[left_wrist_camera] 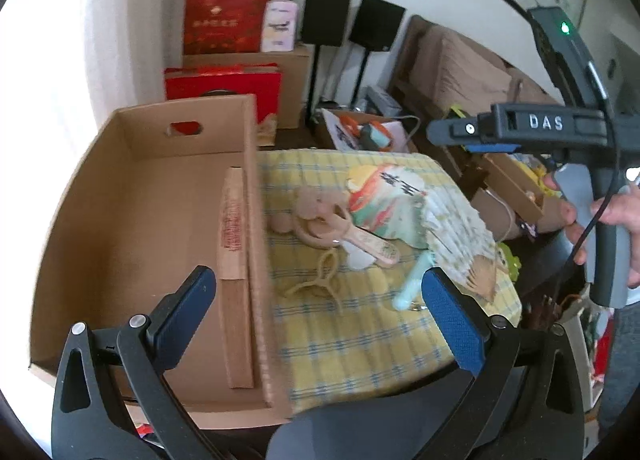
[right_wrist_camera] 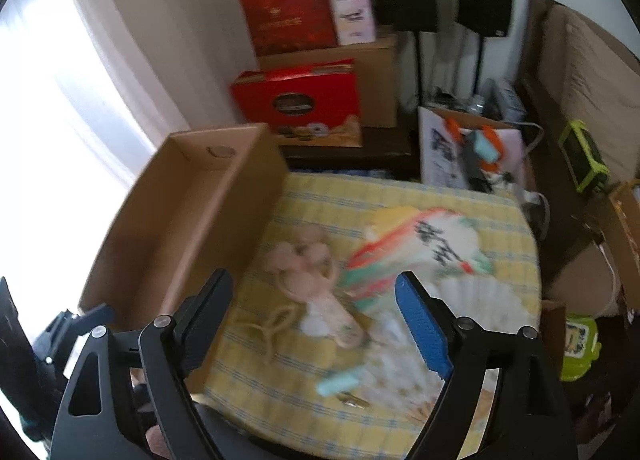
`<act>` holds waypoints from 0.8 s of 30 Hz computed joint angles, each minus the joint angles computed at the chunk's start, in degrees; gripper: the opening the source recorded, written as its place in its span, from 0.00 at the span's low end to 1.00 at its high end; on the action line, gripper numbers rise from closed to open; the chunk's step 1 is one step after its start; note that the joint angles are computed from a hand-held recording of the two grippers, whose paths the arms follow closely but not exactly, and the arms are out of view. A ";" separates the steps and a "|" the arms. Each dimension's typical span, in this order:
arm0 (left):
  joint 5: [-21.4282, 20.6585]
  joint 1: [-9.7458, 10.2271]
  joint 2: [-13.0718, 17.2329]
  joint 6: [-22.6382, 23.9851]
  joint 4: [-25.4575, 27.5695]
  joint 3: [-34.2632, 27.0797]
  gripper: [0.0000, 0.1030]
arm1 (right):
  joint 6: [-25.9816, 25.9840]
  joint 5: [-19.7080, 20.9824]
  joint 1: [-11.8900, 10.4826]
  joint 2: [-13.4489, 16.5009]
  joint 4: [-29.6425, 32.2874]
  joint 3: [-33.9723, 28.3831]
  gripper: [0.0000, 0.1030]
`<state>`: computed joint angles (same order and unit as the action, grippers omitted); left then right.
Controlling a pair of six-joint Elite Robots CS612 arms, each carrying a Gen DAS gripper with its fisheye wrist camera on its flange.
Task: Organize objects
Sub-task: 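Move the left gripper back to the white floral paper fan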
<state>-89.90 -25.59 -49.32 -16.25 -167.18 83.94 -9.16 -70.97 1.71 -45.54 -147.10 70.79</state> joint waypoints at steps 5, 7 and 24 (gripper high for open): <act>-1.05 -1.17 1.07 2.01 0.93 -0.98 1.00 | 2.00 -0.74 -2.01 -1.52 -3.34 4.44 0.82; -1.29 -1.71 1.53 2.72 1.37 -1.41 1.00 | 2.28 -1.73 -2.52 -2.06 -4.95 6.12 0.82; -12.64 -2.77 6.91 -1.19 6.73 -7.62 1.00 | 7.89 -2.26 -6.66 -3.41 -11.08 14.90 0.80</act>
